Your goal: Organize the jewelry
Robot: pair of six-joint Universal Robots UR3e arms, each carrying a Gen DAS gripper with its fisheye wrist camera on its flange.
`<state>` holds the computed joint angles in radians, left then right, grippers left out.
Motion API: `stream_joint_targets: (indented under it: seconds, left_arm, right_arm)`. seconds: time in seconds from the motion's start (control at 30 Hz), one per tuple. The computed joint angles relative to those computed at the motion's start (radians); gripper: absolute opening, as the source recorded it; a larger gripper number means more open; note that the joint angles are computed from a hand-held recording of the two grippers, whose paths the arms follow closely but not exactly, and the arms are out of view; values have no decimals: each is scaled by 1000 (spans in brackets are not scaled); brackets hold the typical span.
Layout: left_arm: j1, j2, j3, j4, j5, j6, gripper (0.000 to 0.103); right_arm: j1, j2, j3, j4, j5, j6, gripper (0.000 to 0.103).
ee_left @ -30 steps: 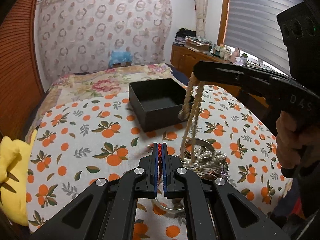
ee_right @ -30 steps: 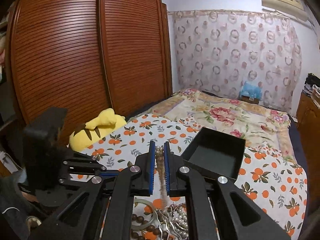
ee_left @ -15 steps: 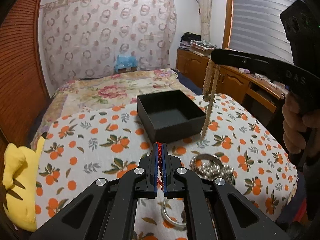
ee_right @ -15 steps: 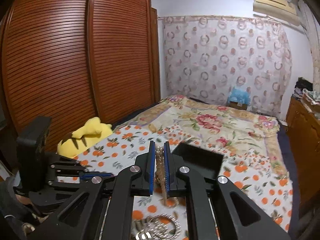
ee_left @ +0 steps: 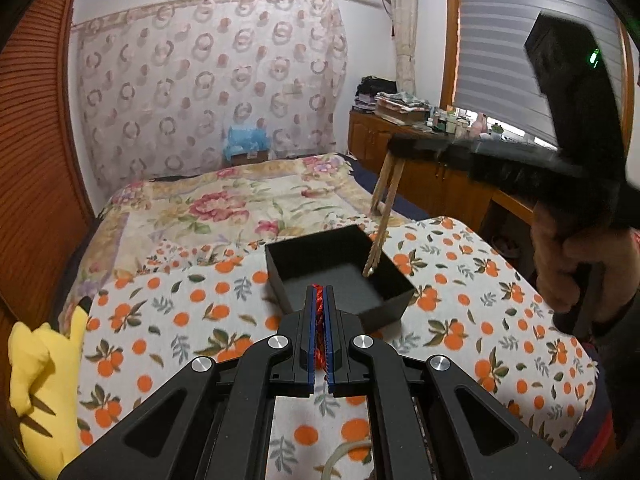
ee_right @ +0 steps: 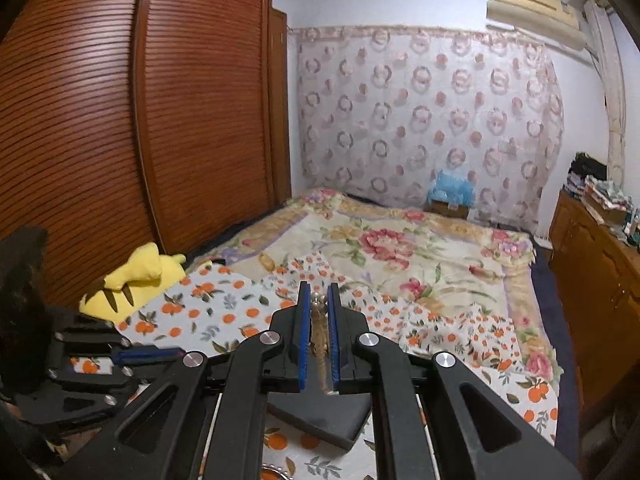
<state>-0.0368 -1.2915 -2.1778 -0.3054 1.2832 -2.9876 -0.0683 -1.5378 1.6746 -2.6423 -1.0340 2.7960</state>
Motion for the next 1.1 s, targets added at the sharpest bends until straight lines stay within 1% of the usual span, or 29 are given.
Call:
stream_joint_targets:
  seconds: [0.13,0.3,0.37,0.47,0.6,0.73,0.77,0.8,0.83,0.87,0.97,1.1]
  left_arm:
    - [-42,-86,69,21,31,-10,3]
    - [-60,-194,146,38,17,-19,3]
    - [-74,-241,178,41,31,-25,3]
    - [-85,-302,224,38,34,-28,3]
    - [-113,-370,277,40,60,-31,3]
    - [-127,-413,300,54,74,-35,3]
    - [-132,-424,304,61,87,-38,5]
    - [-132,-432,308,59,97,-38,14]
    - [-135,-438,307,64,108,-40,19]
    - [-136,-441,296,79,124,-39,25]
    - [-114,-424,249,97,126,-28,26]
    - [-90,-379,177,123,129,-21,26]
  right_arm:
    - [-8,29,47,-19,-14,-2,10]
    - [-24,59,94,-20,-19,-7,11]
    - [-30,62,109,-14,-22,-10,12]
    - [-50,49,157,-36,-17,-23,12]
    - [-89,3,237,-49,6,-55,12]
    - [-123,-43,321,-64,25,-86,12]
    - [-127,-52,333,-65,27,-92,12]
    - [-131,-65,357,-76,29,-97,12]
    - [-136,-78,379,-86,32,-101,12]
    - [-143,-93,400,-88,42,-109,12]
    - [-156,-127,444,-84,65,-127,12]
    - [-154,-174,502,-74,70,-155,12]
